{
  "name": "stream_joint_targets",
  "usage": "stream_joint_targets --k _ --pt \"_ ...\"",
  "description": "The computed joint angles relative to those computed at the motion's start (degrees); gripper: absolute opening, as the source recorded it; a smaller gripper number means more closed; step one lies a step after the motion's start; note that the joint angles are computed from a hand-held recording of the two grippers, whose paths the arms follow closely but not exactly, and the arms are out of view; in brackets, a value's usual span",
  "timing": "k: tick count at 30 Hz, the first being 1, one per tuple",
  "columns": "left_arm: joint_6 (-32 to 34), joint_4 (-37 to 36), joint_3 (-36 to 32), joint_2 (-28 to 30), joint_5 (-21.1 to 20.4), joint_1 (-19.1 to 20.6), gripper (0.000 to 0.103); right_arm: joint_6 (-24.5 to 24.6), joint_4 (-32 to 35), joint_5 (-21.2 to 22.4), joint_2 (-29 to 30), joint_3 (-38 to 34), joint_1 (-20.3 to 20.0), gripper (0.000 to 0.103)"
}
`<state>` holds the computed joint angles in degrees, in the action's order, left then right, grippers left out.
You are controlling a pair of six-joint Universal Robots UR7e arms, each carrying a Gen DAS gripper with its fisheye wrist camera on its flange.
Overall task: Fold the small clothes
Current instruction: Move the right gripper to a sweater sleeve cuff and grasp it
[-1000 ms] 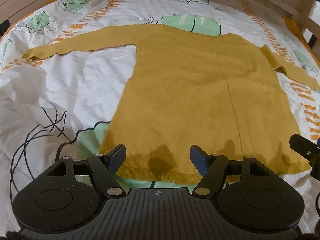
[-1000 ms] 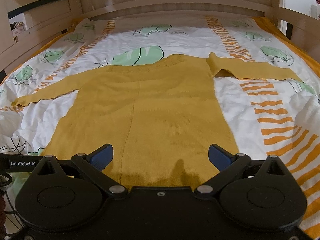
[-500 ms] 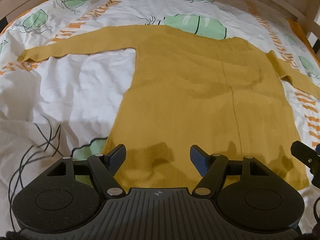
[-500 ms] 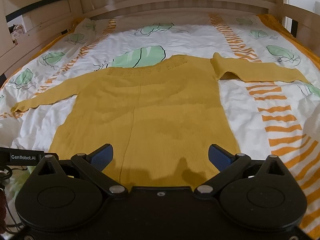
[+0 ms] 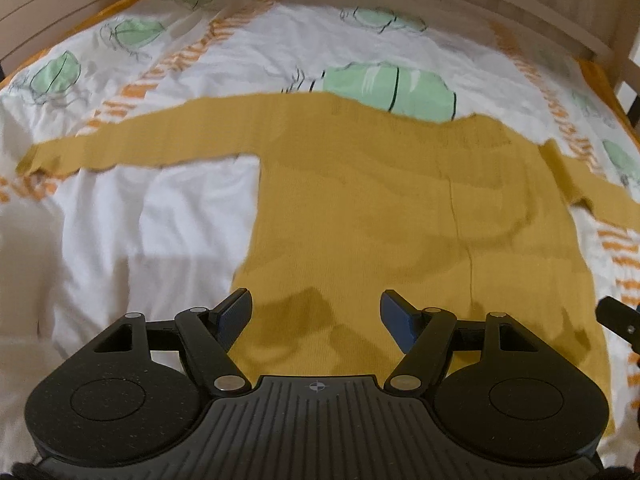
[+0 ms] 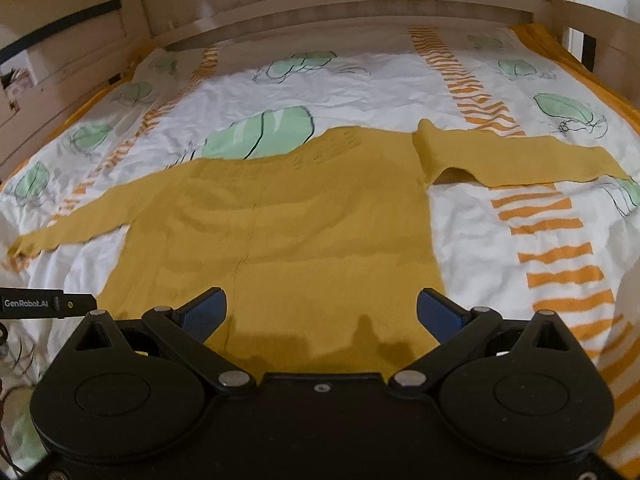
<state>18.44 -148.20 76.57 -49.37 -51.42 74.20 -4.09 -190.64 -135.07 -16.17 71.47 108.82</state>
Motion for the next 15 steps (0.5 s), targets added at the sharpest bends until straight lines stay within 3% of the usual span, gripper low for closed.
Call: stream_joint_targets --k 11,15 --pt "5.1 -3.5 -16.8 11.3 -7.0 1.2 0.070 2.1 0.7 -0.2 -1.3 -5.3 -4.9 0.101" --pt "6.4 -1.6 -24.6 16.6 -7.0 1.7 0.070 1.4 2.4 -2.6 -1.7 -8.1 -6.7 0.101"
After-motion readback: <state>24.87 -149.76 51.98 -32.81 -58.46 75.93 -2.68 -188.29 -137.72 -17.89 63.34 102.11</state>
